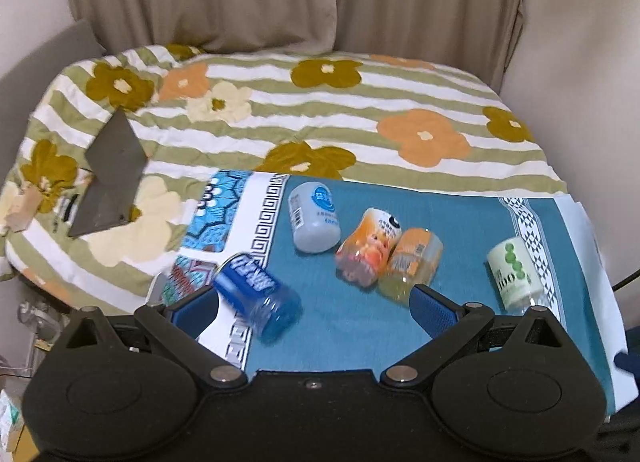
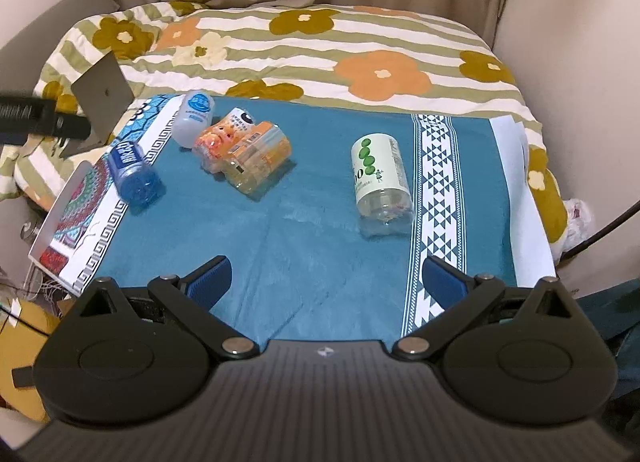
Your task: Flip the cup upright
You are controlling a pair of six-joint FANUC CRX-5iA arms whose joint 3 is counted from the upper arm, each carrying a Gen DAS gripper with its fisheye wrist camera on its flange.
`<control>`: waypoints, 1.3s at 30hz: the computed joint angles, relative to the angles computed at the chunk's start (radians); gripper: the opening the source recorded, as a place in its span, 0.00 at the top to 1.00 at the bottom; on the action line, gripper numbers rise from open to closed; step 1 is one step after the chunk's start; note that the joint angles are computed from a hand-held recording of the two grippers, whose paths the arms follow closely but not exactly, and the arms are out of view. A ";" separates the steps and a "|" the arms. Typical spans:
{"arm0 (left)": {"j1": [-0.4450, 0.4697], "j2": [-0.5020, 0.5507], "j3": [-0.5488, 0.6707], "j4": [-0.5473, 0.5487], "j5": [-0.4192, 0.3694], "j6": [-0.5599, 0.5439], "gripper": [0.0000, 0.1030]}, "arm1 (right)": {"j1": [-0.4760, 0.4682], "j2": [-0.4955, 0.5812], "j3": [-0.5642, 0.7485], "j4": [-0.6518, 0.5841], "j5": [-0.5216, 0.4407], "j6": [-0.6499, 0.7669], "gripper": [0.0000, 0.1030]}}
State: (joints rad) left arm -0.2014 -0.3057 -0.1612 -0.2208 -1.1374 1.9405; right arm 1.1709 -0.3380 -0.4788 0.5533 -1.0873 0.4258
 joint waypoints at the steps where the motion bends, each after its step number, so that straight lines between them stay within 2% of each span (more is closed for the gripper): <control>1: 0.018 0.024 0.010 0.017 0.004 -0.018 0.00 | -0.009 0.013 0.005 -0.005 0.008 -0.007 0.00; 7: 0.103 0.177 0.076 0.094 0.044 -0.122 0.00 | -0.063 0.120 0.070 -0.057 0.026 0.013 0.00; 12: 0.159 0.288 0.116 0.156 0.079 -0.167 0.02 | -0.101 0.195 0.116 -0.085 0.051 0.004 0.00; 15: 0.187 0.359 0.150 0.189 0.078 -0.183 0.03 | -0.130 0.241 0.149 -0.116 0.061 0.002 0.00; 21: 0.219 0.493 0.222 0.241 0.030 -0.215 0.13 | -0.175 0.321 0.205 -0.156 0.067 0.002 0.00; 29: 0.240 0.576 0.252 0.287 0.020 -0.225 0.17 | -0.215 0.402 0.273 -0.207 0.076 0.028 0.00; 35: 0.245 0.602 0.253 0.304 0.014 -0.242 0.26 | -0.228 0.436 0.302 -0.228 0.077 0.039 0.00; 37: 0.248 0.605 0.249 0.313 0.016 -0.255 0.35 | -0.230 0.443 0.307 -0.229 0.075 0.039 0.00; 39: 0.250 0.603 0.245 0.316 0.022 -0.264 0.35 | -0.232 0.447 0.311 -0.231 0.075 0.041 0.00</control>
State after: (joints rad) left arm 0.0482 0.2977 0.0835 0.0953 -1.1158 1.6766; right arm 0.9385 0.1085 -0.1679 0.3227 -1.0120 0.4669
